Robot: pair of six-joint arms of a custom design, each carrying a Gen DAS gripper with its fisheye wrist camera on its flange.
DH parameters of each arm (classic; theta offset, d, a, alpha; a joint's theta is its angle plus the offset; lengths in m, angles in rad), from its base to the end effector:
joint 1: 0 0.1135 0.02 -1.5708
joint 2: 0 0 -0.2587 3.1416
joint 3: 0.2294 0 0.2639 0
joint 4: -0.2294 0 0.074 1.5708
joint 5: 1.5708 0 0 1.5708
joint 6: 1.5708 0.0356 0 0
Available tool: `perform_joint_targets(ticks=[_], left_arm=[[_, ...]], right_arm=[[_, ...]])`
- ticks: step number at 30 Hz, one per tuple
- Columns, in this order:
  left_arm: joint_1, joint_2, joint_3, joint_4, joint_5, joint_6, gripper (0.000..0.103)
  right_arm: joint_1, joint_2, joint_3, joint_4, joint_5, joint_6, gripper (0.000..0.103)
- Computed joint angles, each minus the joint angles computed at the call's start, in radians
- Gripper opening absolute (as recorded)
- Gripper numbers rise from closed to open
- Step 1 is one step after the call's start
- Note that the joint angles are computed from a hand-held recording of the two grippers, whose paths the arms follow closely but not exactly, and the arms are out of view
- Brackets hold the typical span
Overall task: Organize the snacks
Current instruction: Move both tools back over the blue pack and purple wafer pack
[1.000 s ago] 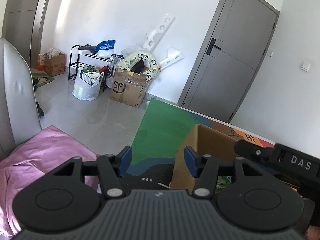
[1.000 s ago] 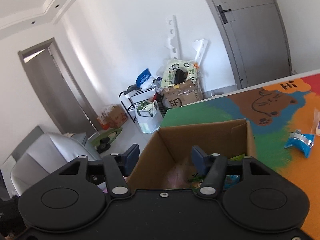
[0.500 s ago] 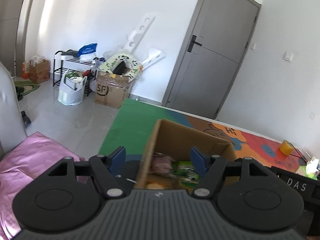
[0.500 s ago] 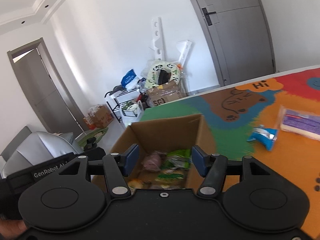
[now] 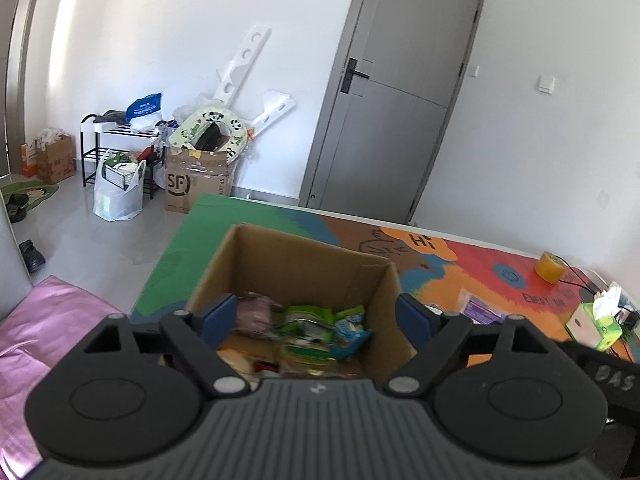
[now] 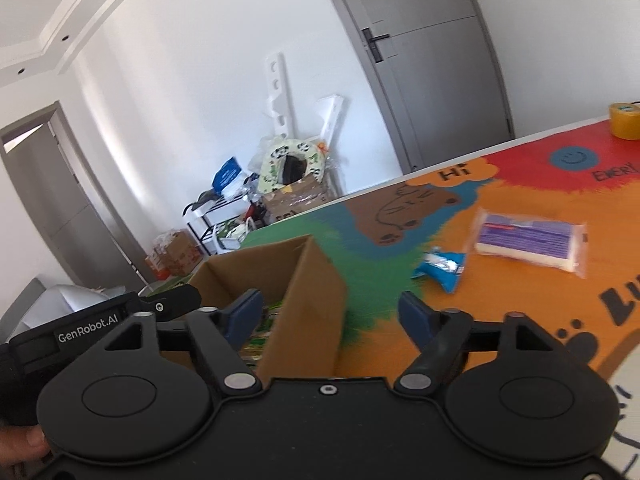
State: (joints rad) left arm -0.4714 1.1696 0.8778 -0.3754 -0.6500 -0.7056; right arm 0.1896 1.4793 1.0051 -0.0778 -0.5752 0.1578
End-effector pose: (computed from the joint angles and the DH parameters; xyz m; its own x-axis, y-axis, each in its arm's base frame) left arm 0.2439 -0.1001 0.2719 -0.3794 -0.3860 -0.8408 -0.4047 0.8865 -0.2244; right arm 0.3311 0.0833 0.2527 -0.6049 0.0182 -0.7961 -0.5245 0.7431 0.4155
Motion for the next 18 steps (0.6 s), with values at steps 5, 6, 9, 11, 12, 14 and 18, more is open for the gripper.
perform_joint_targets(ticks=[5,6,9,11,12,14,18], left_arm=[[-0.035,0.067,0.049,-0.002,-0.004,-0.009,0.089],[-0.042,0.082,0.059,-0.003,-0.010,-0.014,0.090],[-0.063,0.119,0.086,0.004,-0.010,-0.020,0.090],[-0.076,0.141,0.102,0.008,-0.010,-0.019,0.091],[-0.085,0.157,0.114,0.011,-0.012,-0.018,0.091],[-0.095,0.178,0.130,0.018,-0.009,-0.012,0.091],[-0.110,0.233,0.174,0.030,0.000,-0.005,0.091]], right_arm=[[-0.075,0.013,0.003,0.003,-0.026,-0.006,0.093],[-0.086,0.019,0.008,0.000,-0.030,-0.011,0.095],[-0.114,0.021,0.008,-0.011,-0.024,-0.033,0.100],[-0.137,0.027,0.012,-0.014,-0.025,-0.046,0.103],[-0.146,0.029,0.015,-0.017,-0.025,-0.050,0.103],[-0.166,0.040,0.024,-0.021,-0.026,-0.058,0.103],[-0.209,0.060,0.033,-0.014,-0.036,-0.064,0.103]])
